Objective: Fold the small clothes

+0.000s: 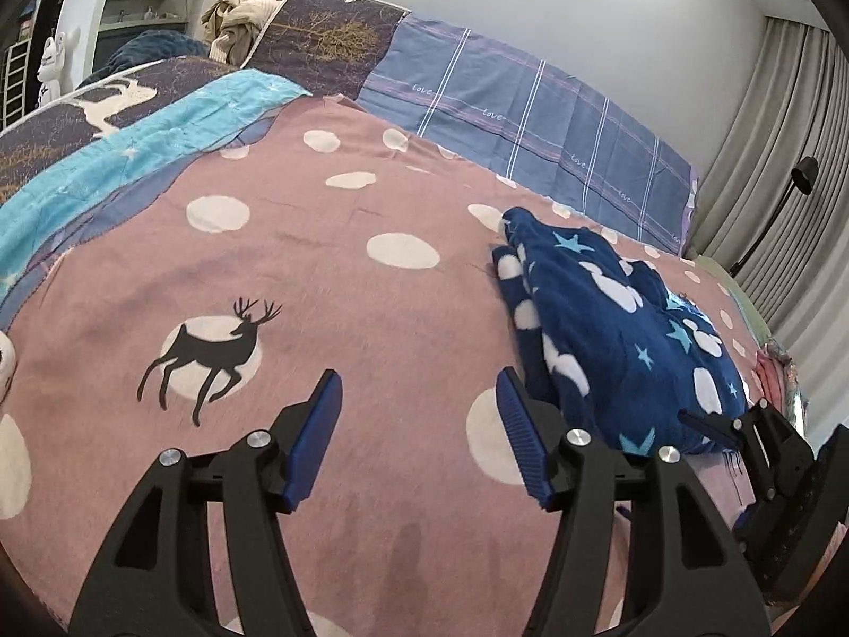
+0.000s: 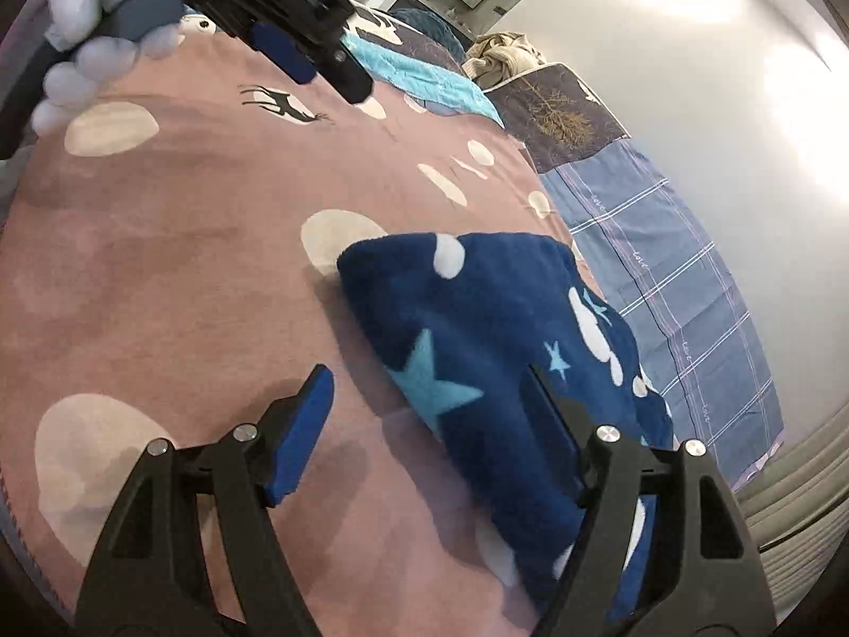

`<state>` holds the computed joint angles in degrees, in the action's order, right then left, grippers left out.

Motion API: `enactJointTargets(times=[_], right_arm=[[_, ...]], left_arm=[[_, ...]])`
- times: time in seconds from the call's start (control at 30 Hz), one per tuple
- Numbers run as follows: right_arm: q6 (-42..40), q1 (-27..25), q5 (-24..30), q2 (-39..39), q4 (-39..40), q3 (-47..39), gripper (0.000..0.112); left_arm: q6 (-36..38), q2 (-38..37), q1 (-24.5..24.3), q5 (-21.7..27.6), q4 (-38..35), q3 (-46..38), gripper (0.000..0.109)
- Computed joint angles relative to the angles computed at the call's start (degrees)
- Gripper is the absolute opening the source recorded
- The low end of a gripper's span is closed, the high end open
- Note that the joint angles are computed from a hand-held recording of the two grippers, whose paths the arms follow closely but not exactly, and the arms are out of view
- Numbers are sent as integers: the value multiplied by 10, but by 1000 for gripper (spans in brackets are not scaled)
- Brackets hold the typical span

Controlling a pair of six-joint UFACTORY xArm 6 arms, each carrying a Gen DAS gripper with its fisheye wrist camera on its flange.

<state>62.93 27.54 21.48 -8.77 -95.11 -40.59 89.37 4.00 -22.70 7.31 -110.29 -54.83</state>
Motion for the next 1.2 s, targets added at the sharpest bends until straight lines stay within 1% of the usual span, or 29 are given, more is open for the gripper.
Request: enactJointTargets(times=[0.1, 0.17, 0.27, 0.37, 0.43, 0.5, 0.53, 0.57, 0.6, 0.63, 0.7, 0.77, 0.83, 0.87, 0.9, 0.93, 0.97, 1.03, 1.07, 1.2], right_arm=[[-5, -4, 8, 22, 8, -17, 74], [-4, 3, 13, 37, 9, -28, 74], [-6, 14, 21, 57, 5, -42, 74], [-13, 15, 22, 88, 11, -74, 75], [-11, 18, 31, 118, 8, -107, 75], [7, 25, 52, 142, -18, -132, 70], [10, 23, 49, 153, -18, -144, 50], [3, 18, 39, 158, -2, -150, 30], [0, 14, 31, 162, 15, -154, 29], [21, 10, 23, 157, 8, -151, 23], [46, 1, 5, 141, 4, -143, 20], [64, -14, -22, 129, 17, -141, 19], [69, -27, -44, 121, 39, -141, 18], [73, -31, -50, 117, 43, -140, 18], [81, -33, -53, 114, 41, -141, 17], [92, -36, -55, 108, 37, -139, 17], [104, -38, -55, 103, 30, -137, 17], [132, -48, -61, 88, 17, -132, 16], [159, -50, -64, 75, 3, -124, 16], [284, -74, -86, 12, -65, -97, 16]], left_arm=[[-34, 14, 10, 17, 23, -4, 61], [-52, 24, 17, 35, 37, -10, 61], [-68, 37, 25, 73, 51, -21, 61], [-110, 64, 26, 98, 95, -48, 61], [-134, 84, 29, 123, 125, -73, 61], [-177, 116, 39, 170, 170, -115, 61], [-191, 129, 44, 192, 185, -133, 61], [-212, 151, 51, 226, 208, -163, 62], [-231, 172, 55, 253, 228, -192, 62], [-248, 194, 58, 278, 246, -222, 63], [-307, 254, 61, 334, 296, -305, 63], [-381, 319, 58, 368, 350, -392, 63], [-462, 384, 49, 386, 412, -481, 63], [-480, 404, 48, 401, 424, -509, 60], [-494, 422, 47, 416, 423, -535, 51], [-503, 432, 46, 424, 415, -549, 32], [-510, 433, 43, 427, 405, -556, 27], [-482, 414, 40, 423, 373, -544, 24], [-466, 395, 34, 414, 363, -532, 24], [-451, 345, 2, 390, 375, -522, 23]])
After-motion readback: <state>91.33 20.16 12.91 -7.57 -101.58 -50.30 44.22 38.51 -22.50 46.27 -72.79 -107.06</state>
